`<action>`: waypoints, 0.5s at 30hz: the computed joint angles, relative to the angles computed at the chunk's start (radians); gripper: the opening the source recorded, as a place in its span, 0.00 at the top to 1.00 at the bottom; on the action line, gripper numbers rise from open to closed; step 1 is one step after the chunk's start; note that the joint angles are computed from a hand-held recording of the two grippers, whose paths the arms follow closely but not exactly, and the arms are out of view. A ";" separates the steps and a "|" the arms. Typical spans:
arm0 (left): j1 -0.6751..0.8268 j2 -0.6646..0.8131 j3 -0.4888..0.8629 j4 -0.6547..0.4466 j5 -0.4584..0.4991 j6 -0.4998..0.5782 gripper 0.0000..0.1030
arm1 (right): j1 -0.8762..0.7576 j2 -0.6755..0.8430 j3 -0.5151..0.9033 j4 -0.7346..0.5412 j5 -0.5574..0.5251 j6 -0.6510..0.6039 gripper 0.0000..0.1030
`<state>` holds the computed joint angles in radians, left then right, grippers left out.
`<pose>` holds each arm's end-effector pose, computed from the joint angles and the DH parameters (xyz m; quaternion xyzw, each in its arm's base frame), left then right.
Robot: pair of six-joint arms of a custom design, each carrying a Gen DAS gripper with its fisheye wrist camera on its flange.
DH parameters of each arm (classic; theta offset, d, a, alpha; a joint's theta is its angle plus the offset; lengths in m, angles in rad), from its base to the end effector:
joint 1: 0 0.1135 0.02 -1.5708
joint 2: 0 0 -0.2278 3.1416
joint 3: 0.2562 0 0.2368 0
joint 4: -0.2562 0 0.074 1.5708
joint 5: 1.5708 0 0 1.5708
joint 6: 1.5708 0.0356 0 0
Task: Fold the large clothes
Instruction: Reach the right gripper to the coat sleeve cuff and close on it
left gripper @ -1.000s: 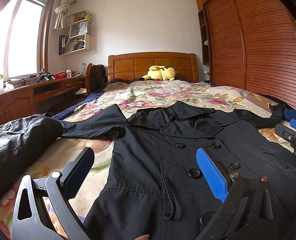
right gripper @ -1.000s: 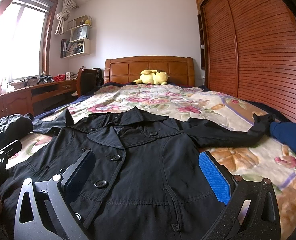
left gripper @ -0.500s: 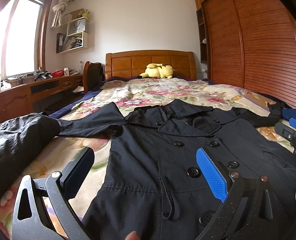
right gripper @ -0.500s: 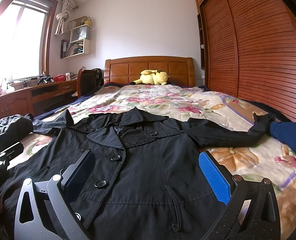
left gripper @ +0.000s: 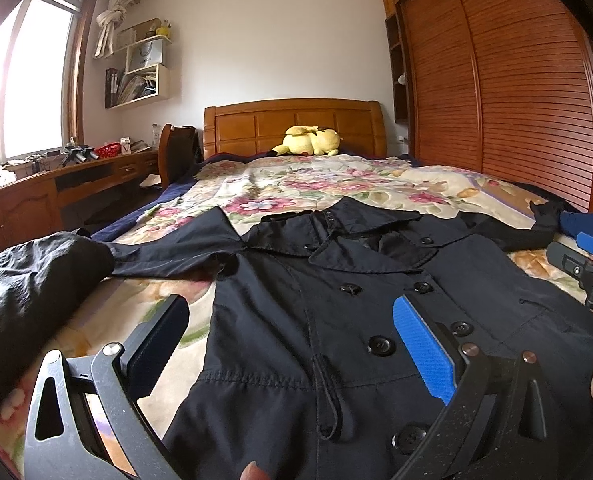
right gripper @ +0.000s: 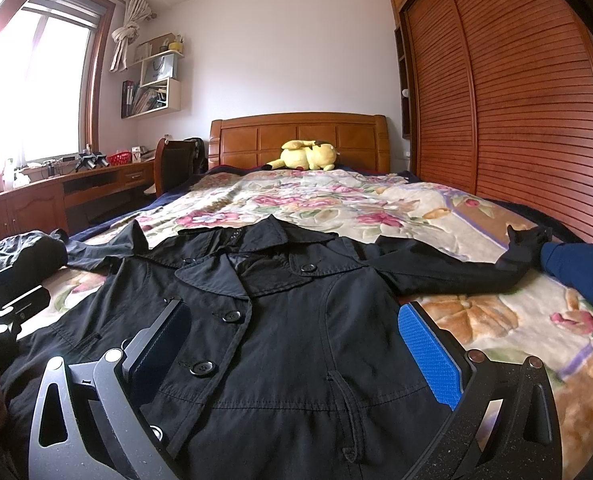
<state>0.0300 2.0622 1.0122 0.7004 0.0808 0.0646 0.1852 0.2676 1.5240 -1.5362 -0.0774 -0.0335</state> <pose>0.3963 0.0090 0.1080 0.0373 0.8181 -0.0060 0.5738 -0.0798 -0.0122 0.3799 -0.1102 0.7909 0.0764 0.5971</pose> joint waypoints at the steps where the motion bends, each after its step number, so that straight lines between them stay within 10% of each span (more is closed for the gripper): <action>1: -0.001 -0.002 0.025 -0.032 0.012 -0.003 0.01 | 0.001 0.004 0.007 -0.001 0.008 -0.002 0.00; 15: -0.102 0.106 0.359 -0.281 0.003 0.028 0.01 | 0.450 0.182 0.169 -0.024 0.542 0.038 0.00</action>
